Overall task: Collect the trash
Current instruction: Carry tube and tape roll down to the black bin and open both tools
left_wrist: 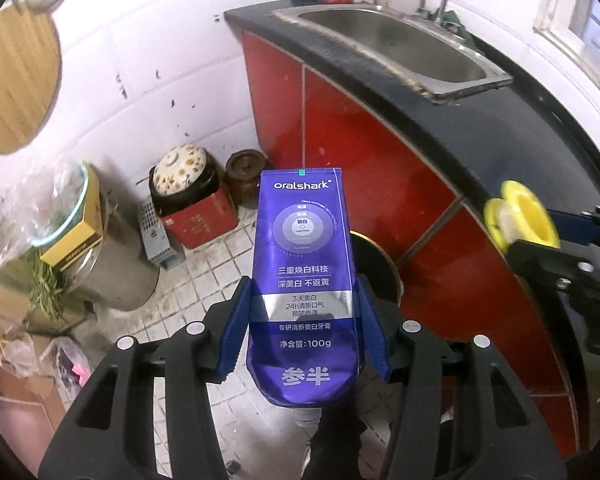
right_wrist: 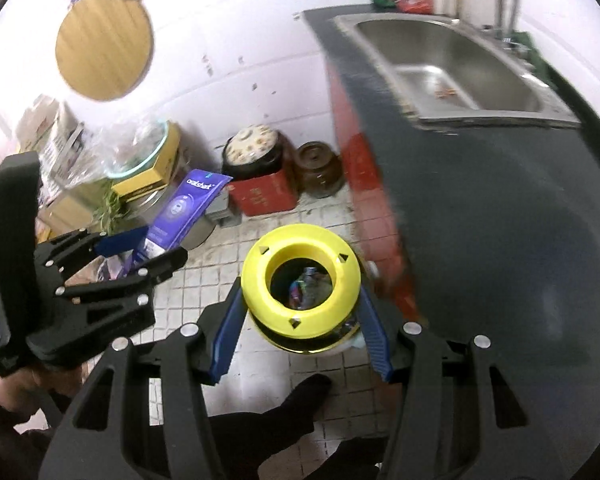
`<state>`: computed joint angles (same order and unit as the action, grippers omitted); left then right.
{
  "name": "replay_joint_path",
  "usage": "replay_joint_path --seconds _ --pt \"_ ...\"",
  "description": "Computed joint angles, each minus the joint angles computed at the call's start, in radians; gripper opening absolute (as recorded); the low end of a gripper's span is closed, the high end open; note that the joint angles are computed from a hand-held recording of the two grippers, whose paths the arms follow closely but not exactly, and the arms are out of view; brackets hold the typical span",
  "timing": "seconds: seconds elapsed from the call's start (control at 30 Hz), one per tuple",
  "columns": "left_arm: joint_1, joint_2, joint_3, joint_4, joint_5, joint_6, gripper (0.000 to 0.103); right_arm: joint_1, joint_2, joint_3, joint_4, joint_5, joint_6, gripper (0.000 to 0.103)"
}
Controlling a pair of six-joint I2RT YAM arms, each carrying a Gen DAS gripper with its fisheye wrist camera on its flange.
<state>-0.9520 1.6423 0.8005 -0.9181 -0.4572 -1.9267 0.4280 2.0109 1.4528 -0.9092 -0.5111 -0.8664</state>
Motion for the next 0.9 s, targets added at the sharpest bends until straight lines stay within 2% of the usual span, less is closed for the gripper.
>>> replay_joint_path --seconds 0.27,0.67,0.7,0.73,0.77,0.9 --pt "0.004 -0.005 -0.088 0.120 0.023 0.010 0.050 0.106 0.071 0.013 0.059 0.045 0.073 0.053" --pt "0.064 -0.052 -0.148 0.213 0.008 0.097 0.051 0.139 0.107 0.071 0.054 0.056 0.104 0.054" --pt "0.074 -0.046 -0.146 0.218 0.016 0.110 0.051 0.139 0.110 0.077 0.052 0.056 0.107 0.060" --pt "0.080 -0.040 -0.142 0.213 0.021 0.116 0.056 0.136 0.109 0.080 0.052 0.053 0.113 0.068" --pt "0.083 -0.040 -0.143 0.217 0.021 0.122 0.063 0.133 0.108 0.081 0.055 0.050 0.120 0.069" --pt "0.085 -0.040 -0.138 0.213 0.015 0.132 0.064 0.121 0.109 0.092 0.050 0.045 0.120 0.069"
